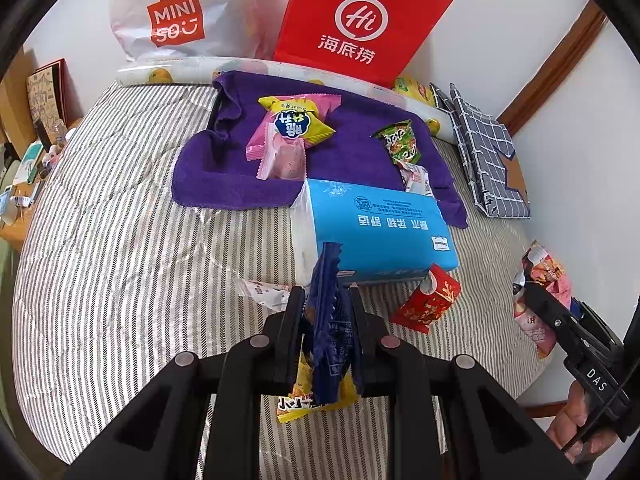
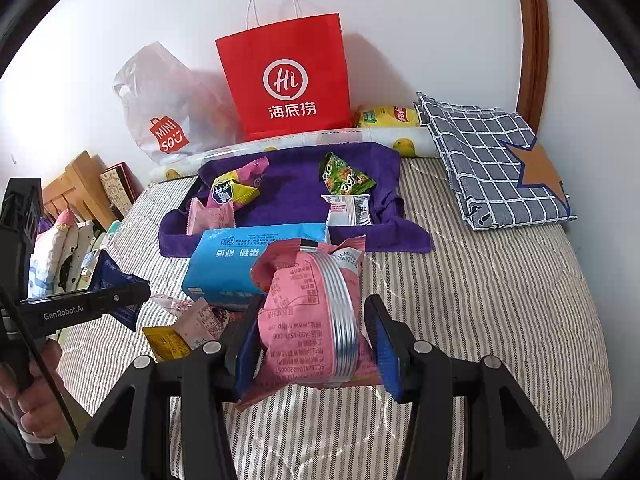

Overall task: Organize snacks
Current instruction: 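Lift the blue snack bag with left tool while right tool carries the pink bag toward the towel, then lower both bags onto the purple towel and open both tools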

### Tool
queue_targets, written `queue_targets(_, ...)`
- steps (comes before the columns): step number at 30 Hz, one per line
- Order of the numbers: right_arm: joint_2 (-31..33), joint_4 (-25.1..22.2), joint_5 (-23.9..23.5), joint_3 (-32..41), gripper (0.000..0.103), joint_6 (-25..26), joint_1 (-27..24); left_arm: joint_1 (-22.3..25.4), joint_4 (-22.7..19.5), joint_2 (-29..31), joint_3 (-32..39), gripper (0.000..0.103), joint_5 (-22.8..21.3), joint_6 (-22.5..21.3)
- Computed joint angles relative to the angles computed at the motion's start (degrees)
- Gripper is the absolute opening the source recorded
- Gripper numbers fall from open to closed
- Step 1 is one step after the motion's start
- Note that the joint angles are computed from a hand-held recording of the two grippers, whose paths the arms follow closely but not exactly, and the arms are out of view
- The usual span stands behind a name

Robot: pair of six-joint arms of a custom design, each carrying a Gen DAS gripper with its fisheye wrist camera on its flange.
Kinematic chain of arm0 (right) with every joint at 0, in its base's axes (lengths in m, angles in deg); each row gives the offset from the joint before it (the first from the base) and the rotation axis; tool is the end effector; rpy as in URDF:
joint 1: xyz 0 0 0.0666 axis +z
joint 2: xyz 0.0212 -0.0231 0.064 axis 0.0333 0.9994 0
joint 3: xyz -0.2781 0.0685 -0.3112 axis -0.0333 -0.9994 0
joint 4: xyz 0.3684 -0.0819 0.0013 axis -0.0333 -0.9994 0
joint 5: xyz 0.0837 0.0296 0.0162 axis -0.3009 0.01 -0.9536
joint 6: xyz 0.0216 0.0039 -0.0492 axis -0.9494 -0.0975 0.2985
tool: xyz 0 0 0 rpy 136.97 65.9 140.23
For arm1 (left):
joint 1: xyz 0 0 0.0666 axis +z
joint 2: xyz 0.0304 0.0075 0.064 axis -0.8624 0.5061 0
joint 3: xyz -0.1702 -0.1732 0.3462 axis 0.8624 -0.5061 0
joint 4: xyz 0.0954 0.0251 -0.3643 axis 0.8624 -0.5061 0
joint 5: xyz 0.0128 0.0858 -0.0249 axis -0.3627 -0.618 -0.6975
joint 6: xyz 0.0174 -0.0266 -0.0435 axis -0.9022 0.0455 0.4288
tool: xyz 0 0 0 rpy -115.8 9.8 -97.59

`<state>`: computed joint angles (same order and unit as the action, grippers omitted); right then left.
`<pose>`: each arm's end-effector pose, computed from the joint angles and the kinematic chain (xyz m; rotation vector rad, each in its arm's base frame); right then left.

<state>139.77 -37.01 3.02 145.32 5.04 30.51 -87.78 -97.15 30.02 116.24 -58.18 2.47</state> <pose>0.4165 0.2298 0.5037 -0.4411 2.4214 0.3907 0.3707 -0.1957 0.5024 -0.3488 2.5724 -0.3555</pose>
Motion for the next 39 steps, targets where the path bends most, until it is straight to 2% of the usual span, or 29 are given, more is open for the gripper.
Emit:
queue_targets(22,1.6,0.4,-0.6,0.3,0.048,0.0,0.0,0.4,0.4,1.4,0.6,0.02,0.4,-1.3)
queue_targets(39,4.0,0.4,-0.3,3.8,0.048,0.8,-0.7,0.8,0.2,3.2,3.4,0.02,0.0,-3.5)
